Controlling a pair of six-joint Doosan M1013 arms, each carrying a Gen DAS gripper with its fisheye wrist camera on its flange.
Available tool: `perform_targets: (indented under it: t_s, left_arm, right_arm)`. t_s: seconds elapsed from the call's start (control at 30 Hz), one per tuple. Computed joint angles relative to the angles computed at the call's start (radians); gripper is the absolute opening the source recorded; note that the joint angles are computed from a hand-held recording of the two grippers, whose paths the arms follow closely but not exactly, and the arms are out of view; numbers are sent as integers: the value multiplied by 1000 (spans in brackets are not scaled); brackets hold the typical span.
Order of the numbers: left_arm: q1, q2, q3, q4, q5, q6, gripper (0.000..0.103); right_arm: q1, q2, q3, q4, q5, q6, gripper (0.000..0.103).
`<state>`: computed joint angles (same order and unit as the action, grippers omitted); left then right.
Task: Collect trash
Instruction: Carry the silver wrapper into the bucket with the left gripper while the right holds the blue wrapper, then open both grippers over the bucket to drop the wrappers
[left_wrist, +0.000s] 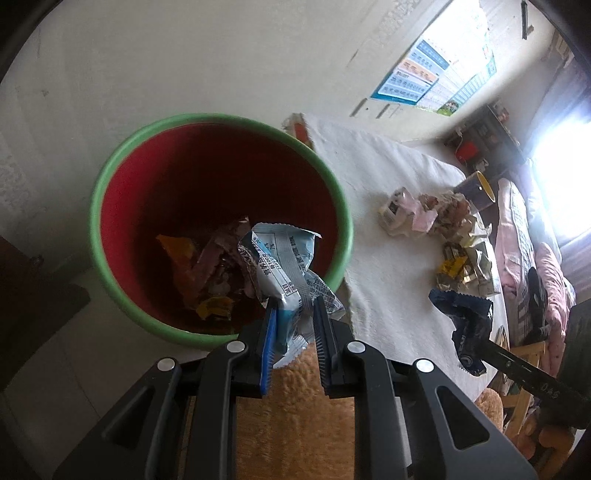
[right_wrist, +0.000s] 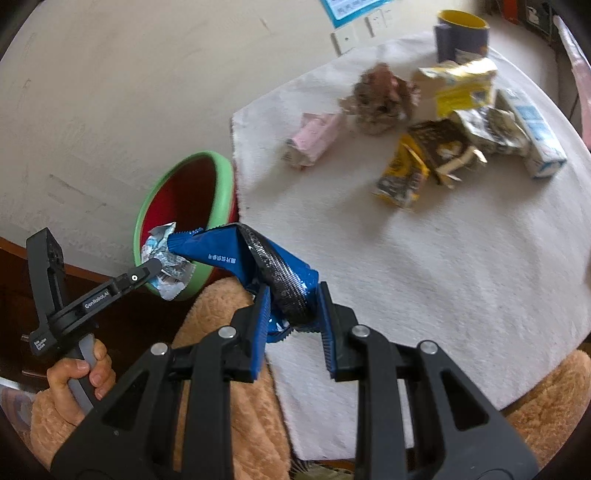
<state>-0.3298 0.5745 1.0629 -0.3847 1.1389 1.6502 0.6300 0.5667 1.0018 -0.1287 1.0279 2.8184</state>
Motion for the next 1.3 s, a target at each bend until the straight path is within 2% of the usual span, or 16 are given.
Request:
perform_targets:
  t_s: [0.2, 0.4, 0.67, 0.77, 0.83, 0.9, 0.97, 1.03, 1.13, 1.2, 1.3]
  left_arm:
    - [12, 8, -13, 24, -22, -20, 17]
    - [24, 21, -40, 47, -44, -46, 17]
    - [32, 38, -61, 82, -45, -103, 18]
    - [31, 35, -56, 101, -55, -120, 20]
    - [30, 28, -45, 122, -77, -139, 29]
    - [31, 21, -33, 127, -95, -154, 47]
    - [31, 13, -20, 132, -113, -169, 51]
    - [30, 12, -20, 141, -114, -174, 53]
    - [27, 12, -23, 154, -104, -176, 53]
    - [24, 9, -22, 158, -103, -175, 54]
    - [18, 3, -13, 168, -105, -175, 55]
  right_arm:
    - [-4, 49, -89, 10, 14, -49, 25]
    - [-24, 109, -192, 69, -9, -98, 25]
    - [-37, 240, -433, 111, 72, -168, 25]
    - [-35, 275, -504, 104, 95, -193, 29]
    - [-39, 276, -503, 124, 62, -197, 36]
    - [-41, 274, -494, 146, 24, -197, 47]
    - [-40, 279, -503, 156, 13, -213, 48]
    - [-39, 274, -496, 162, 6, -228, 48]
    - [-37, 232, -418, 139, -42, -215, 48]
    - [-32, 187, -336, 78, -63, -182, 48]
    - [-26, 109, -198, -52, -46, -81, 48]
